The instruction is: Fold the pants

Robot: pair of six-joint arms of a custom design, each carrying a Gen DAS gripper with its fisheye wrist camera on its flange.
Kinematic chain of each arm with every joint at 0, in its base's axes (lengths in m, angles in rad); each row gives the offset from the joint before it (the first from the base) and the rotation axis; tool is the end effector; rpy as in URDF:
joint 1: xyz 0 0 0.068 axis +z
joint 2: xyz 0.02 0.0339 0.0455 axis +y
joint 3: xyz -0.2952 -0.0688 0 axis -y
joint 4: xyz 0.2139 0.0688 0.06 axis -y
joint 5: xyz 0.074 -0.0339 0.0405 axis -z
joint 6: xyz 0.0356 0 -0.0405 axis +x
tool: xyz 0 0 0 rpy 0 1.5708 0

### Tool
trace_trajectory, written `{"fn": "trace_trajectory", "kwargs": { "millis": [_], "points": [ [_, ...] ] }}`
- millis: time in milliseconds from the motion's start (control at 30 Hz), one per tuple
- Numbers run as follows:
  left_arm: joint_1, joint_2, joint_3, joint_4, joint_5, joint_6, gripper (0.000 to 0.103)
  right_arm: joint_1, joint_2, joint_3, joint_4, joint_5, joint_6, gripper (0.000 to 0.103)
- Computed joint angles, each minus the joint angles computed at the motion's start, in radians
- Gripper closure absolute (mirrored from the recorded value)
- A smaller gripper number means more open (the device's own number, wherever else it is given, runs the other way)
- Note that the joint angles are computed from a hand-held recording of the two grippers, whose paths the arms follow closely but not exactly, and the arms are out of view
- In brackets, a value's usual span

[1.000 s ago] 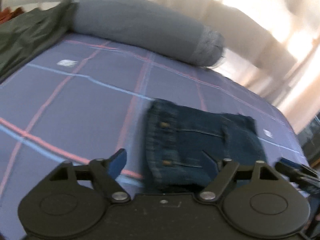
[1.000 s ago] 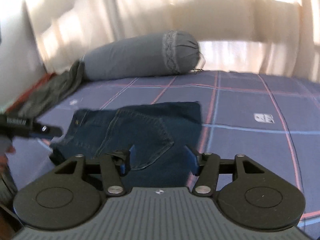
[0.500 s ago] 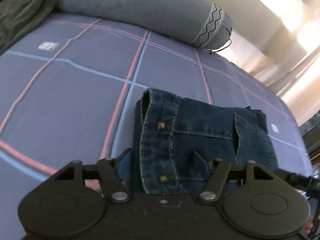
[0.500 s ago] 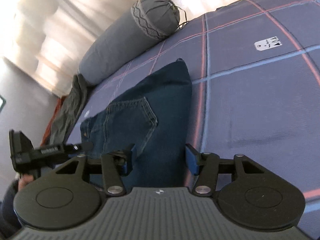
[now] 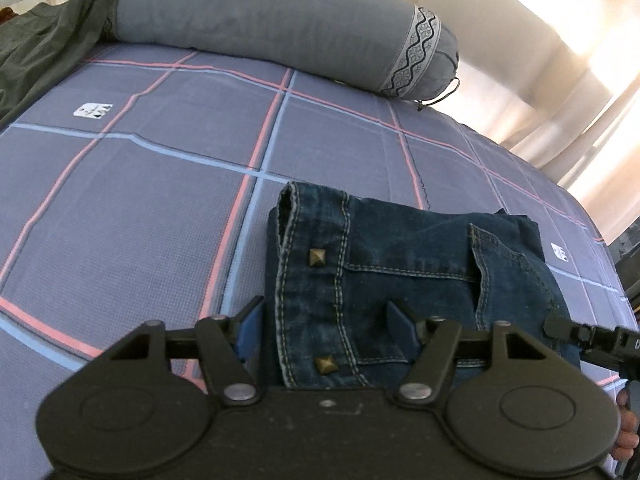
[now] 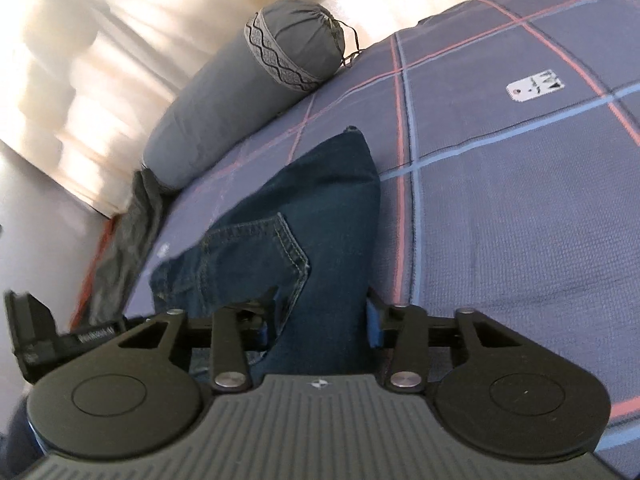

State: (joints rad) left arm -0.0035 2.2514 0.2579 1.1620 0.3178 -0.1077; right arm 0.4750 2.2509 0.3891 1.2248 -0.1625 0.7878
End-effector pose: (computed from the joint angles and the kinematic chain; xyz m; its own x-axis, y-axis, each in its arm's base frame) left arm 0.2453 -0.0120 0.0436 -0.7576 -0.0995 -0.6450 0.1332 0.9440 -0.3020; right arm 0.2548 0.1375 0.0560 -0.7750 0.3880 -0.4989 -0.0250 0.7699 0.6377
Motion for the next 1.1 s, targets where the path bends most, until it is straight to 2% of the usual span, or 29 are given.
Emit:
{"fn": "trace_trajectory", "kwargs": {
  "millis": [33,100,267,367,433,500,600,667,733,767,900,967,1100],
  "points": [
    [0.002,0.003,-0.002,0.006,0.002,0.004,0.000,0.002,-0.017,0.001,-0.032,-0.002,-0.023,0.045],
    [0.000,0.007,-0.006,0.016,0.001,0.002,0.000,0.001,-0.022,-0.010,-0.031,-0.009,-0.035,0.045],
    [-0.005,0.013,-0.010,0.032,-0.008,-0.007,0.000,0.019,0.004,0.008,-0.010,0.029,-0.001,0.040],
    [-0.008,0.023,-0.020,0.057,-0.012,-0.012,0.000,0.050,-0.025,0.021,-0.063,0.088,-0.003,0.056],
    [-0.007,0.033,-0.048,0.112,-0.001,-0.013,0.000,0.025,-0.020,-0.026,0.028,0.043,0.032,0.075],
    [-0.009,0.051,-0.095,0.201,0.011,0.000,0.000,-0.008,-0.039,-0.080,0.098,-0.007,0.048,0.077],
    [0.027,0.047,-0.094,0.170,0.109,0.001,0.000,-0.020,-0.093,-0.126,0.072,0.007,-0.005,0.077],
    [0.033,0.059,-0.071,0.151,0.108,0.005,0.000,-0.035,-0.075,-0.122,0.060,-0.022,-0.017,0.073],
    [0.063,0.065,-0.017,0.062,0.141,-0.002,0.000,-0.023,-0.069,-0.098,0.014,-0.007,-0.019,0.059],
    [0.093,0.080,-0.005,0.060,0.191,0.001,0.000,-0.021,-0.066,-0.088,-0.007,-0.003,-0.021,0.057],
    [0.136,0.039,0.065,-0.118,0.293,0.051,0.000,-0.032,-0.052,-0.093,0.002,-0.024,-0.021,0.052],
    [0.118,0.034,0.076,-0.130,0.287,0.050,0.000,-0.029,-0.051,-0.086,-0.005,-0.021,-0.022,0.051],
    [0.070,0.036,0.031,-0.031,0.268,0.014,0.000,-0.014,-0.043,-0.074,-0.004,0.000,-0.014,0.050]
  ]
}}
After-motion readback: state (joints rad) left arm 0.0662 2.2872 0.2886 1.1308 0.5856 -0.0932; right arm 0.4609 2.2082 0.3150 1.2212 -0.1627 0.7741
